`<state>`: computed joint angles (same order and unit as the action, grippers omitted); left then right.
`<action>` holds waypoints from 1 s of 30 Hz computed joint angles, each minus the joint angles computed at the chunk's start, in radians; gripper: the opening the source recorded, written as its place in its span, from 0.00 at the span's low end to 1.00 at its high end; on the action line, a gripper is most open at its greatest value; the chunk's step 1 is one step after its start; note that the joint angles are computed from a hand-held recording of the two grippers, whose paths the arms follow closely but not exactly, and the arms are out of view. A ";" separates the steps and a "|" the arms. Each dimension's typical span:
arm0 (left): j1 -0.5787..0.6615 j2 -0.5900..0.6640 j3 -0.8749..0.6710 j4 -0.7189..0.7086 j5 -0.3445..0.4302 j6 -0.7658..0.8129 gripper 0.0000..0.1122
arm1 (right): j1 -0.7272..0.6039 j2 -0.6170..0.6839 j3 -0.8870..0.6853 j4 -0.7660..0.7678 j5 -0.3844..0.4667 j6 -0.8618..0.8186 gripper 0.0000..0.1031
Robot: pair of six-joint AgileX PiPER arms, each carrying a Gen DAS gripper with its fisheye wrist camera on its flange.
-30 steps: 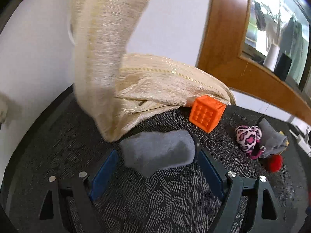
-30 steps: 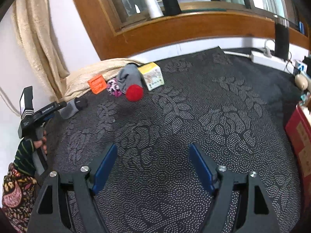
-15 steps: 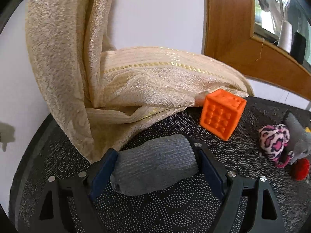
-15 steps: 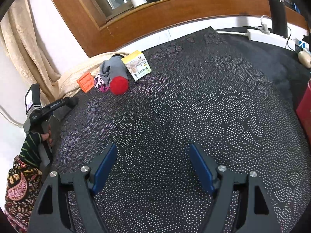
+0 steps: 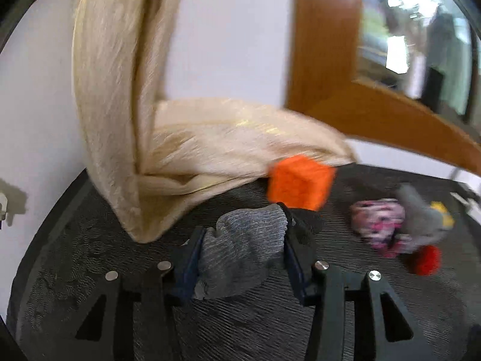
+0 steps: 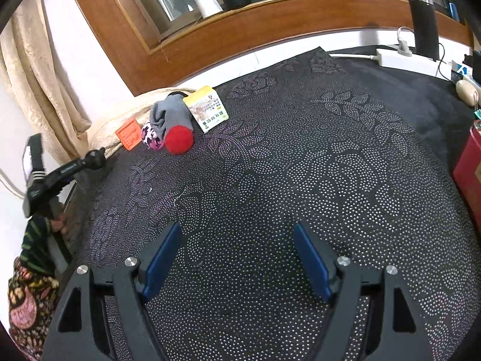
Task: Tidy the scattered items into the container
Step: 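Grasp the grey sock with the left tool while the right tool grasps the yellow medicine box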
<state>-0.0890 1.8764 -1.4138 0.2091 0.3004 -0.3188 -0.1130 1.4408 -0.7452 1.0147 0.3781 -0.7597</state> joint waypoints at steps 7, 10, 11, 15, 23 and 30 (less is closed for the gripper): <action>-0.080 -0.109 0.106 -0.324 -0.056 0.334 0.46 | 0.040 0.013 -0.101 -0.214 0.044 0.180 0.77; -0.108 -0.112 0.112 -0.417 -0.055 0.437 0.46 | 0.088 0.048 -0.202 -0.407 0.048 0.322 0.77; -0.110 -0.113 0.111 -0.440 -0.052 0.462 0.46 | 0.098 0.062 -0.230 -0.454 0.044 0.349 0.77; -0.116 -0.133 0.126 -0.484 -0.048 0.501 0.46 | 0.144 0.206 -0.434 -0.626 0.056 0.462 0.77; -0.085 -0.095 0.094 -0.543 -0.015 0.557 0.46 | 0.148 0.537 -0.838 -0.753 0.118 0.589 0.77; -0.082 -0.072 0.078 -0.580 0.011 0.583 0.46 | 0.140 0.642 -0.982 -0.641 0.192 0.478 0.77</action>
<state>-0.1705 1.8046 -1.3360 -0.3706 0.3111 0.2646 0.0275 2.0824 -1.7272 0.3737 0.5700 -0.2815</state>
